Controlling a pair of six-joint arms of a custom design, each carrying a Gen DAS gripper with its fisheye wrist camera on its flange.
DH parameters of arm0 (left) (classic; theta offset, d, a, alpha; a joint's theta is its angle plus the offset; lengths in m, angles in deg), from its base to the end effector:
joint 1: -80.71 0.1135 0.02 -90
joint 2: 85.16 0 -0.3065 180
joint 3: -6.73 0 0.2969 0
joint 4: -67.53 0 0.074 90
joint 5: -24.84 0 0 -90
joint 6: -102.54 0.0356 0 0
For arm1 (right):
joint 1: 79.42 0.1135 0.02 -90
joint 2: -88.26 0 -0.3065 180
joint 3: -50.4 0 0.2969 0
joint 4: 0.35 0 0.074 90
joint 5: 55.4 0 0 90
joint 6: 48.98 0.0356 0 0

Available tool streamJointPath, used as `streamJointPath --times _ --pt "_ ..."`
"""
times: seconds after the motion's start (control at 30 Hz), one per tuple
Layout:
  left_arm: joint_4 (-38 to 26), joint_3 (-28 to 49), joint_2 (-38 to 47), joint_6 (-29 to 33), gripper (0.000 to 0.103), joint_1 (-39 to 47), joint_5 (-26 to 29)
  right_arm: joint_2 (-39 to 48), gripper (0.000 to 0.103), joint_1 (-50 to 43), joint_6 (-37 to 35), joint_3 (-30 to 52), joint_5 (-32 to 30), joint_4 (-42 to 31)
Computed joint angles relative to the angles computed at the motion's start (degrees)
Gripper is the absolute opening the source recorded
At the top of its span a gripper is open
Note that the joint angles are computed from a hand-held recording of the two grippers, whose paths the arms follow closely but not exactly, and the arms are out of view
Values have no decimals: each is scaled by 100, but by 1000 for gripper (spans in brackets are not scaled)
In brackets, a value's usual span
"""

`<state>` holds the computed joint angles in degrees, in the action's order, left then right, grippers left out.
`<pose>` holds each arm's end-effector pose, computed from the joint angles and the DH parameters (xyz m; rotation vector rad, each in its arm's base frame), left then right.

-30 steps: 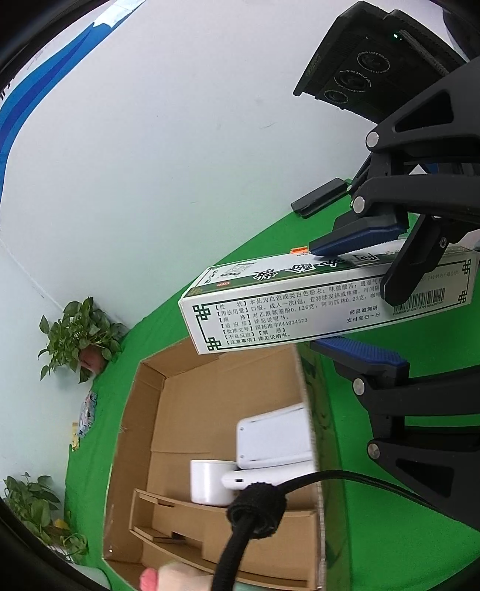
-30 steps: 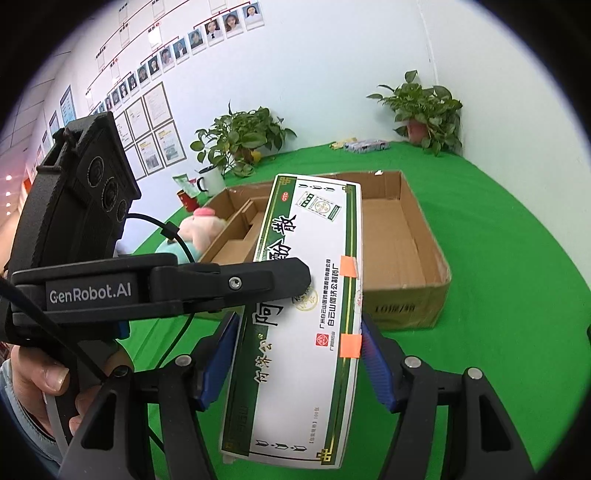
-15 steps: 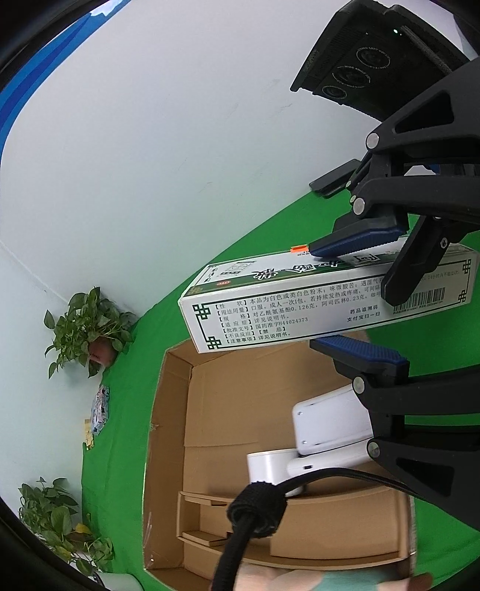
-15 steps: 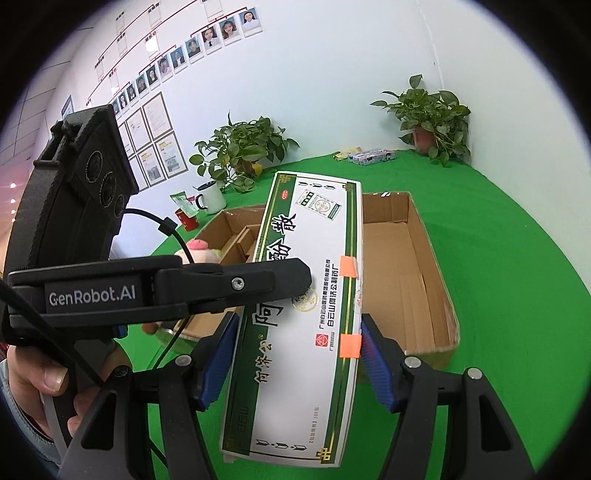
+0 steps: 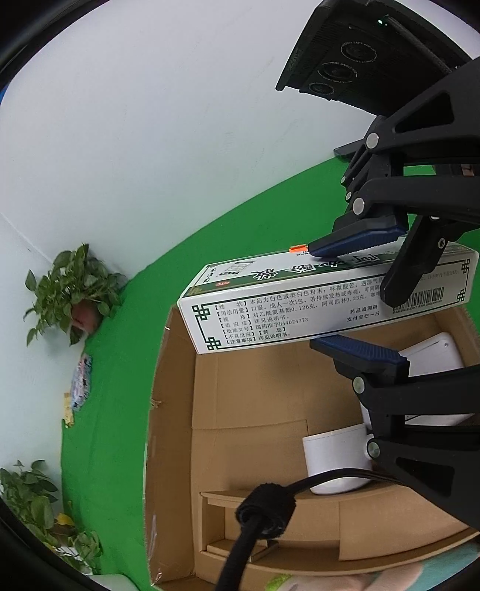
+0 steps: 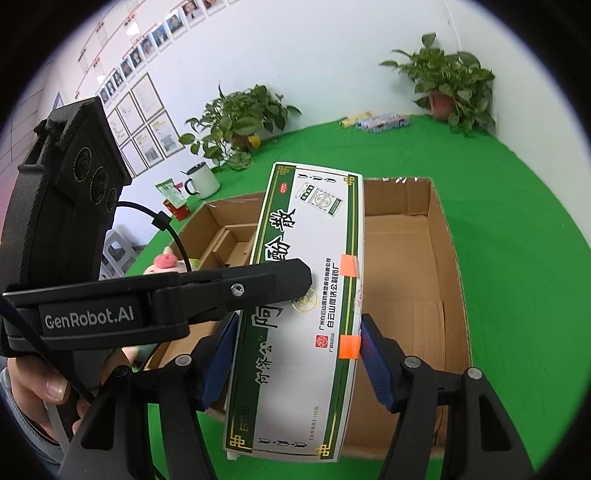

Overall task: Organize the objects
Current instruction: 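Carry the medicine box with the right gripper over the cardboard box, then lower the medicine box into the box beside the white device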

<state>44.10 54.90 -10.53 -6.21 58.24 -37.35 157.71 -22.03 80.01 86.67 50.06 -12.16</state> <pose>0.2455 -0.1195 0.1961 0.3077 2.4972 -0.9027 0.1360 0.1949 0.1614 -0.2480 2.3673 0.5188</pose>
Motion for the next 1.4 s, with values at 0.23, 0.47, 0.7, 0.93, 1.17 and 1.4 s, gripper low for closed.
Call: streamJointPath --times 0.23,0.47,0.7,0.93,1.17,1.4 --pt "615 256 1446 42 41 133 235 794 63 -547 -183 -33 -754 450" --pt "743 477 2268 191 41 149 324 1335 63 -715 -138 -37 -1054 643" --pt "708 824 2793 231 42 122 281 1511 63 -758 -19 -91 -1121 688" --pt "620 724 2519 287 44 48 -153 1572 63 -799 -47 -5 -999 576" --pt "522 246 1702 453 44 240 -329 1737 63 -749 0 240 -802 227" --pt "292 -432 418 614 44 541 -468 1917 65 -584 143 313 -833 244"
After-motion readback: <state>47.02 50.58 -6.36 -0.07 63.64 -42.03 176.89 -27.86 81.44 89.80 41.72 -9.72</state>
